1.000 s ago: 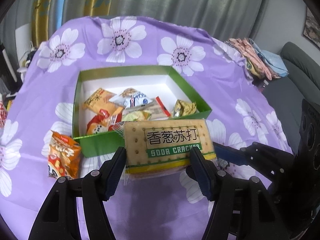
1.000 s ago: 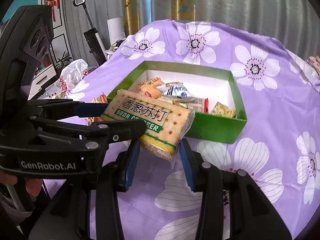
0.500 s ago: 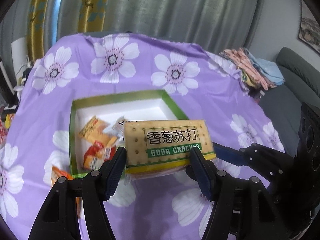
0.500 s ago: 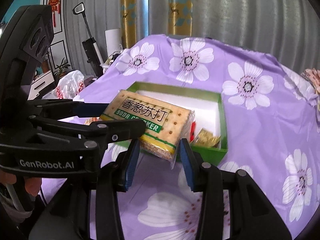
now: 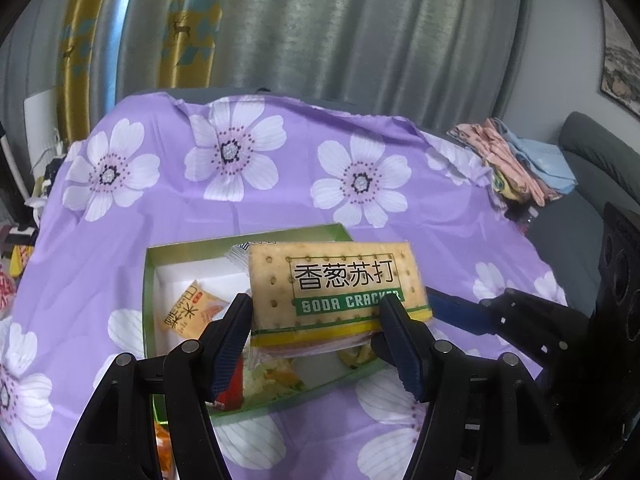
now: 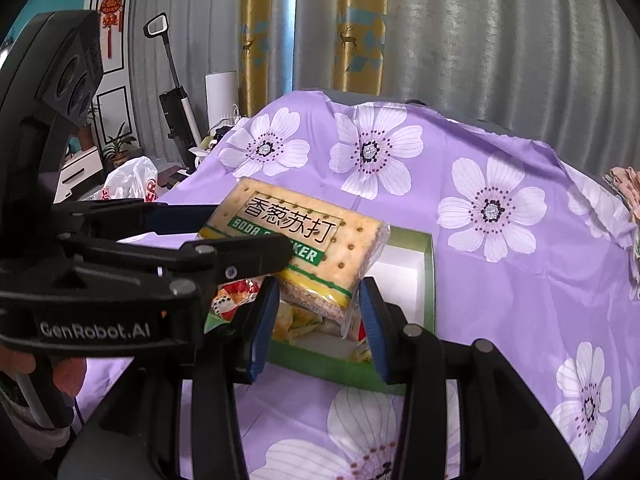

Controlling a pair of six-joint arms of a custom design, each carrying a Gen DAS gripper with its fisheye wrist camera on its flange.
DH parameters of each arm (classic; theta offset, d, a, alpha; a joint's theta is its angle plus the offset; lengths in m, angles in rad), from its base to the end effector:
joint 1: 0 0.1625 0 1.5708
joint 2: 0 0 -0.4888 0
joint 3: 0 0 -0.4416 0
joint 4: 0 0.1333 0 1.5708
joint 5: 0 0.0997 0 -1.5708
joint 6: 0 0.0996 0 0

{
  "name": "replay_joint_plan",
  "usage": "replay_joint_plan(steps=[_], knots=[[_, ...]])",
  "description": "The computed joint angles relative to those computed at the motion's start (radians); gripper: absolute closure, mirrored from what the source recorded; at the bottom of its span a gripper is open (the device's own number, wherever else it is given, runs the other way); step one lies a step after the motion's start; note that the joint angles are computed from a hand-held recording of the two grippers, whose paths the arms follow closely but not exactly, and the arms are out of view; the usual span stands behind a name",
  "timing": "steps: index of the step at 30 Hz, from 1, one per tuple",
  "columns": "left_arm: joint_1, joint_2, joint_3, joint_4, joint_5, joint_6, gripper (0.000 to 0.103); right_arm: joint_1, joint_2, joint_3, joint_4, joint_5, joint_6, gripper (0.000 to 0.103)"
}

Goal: Organize snacks
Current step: 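Lift and carry the SODA CRACKER packet over the green box, then lower the cracker packet into the box and open the left gripper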

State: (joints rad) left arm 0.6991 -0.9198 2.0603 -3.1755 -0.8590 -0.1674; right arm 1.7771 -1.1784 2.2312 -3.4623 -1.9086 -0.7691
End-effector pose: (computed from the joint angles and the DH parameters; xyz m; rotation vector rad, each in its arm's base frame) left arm -0.3341 -0.5401 0.1272 0.6738 2.4877 -1.0006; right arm 0.2092 -0.5101 0.2418 0.9796 -2.2425 0.9294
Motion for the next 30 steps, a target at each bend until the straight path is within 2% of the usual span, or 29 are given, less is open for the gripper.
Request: replay_joint_plan(steps=[16,30], knots=[[0.061,0.045,-0.051,0.068,-0.017,-0.045,0.037,-0.049,0.055,-0.060,0.073,0.016,0.023,0.061],[0.089,0.056,-0.076,0.138,-0.037,-0.106,0.037,-0.063,0.084,-0.081,0.109,-0.007,0.043,0.058]])
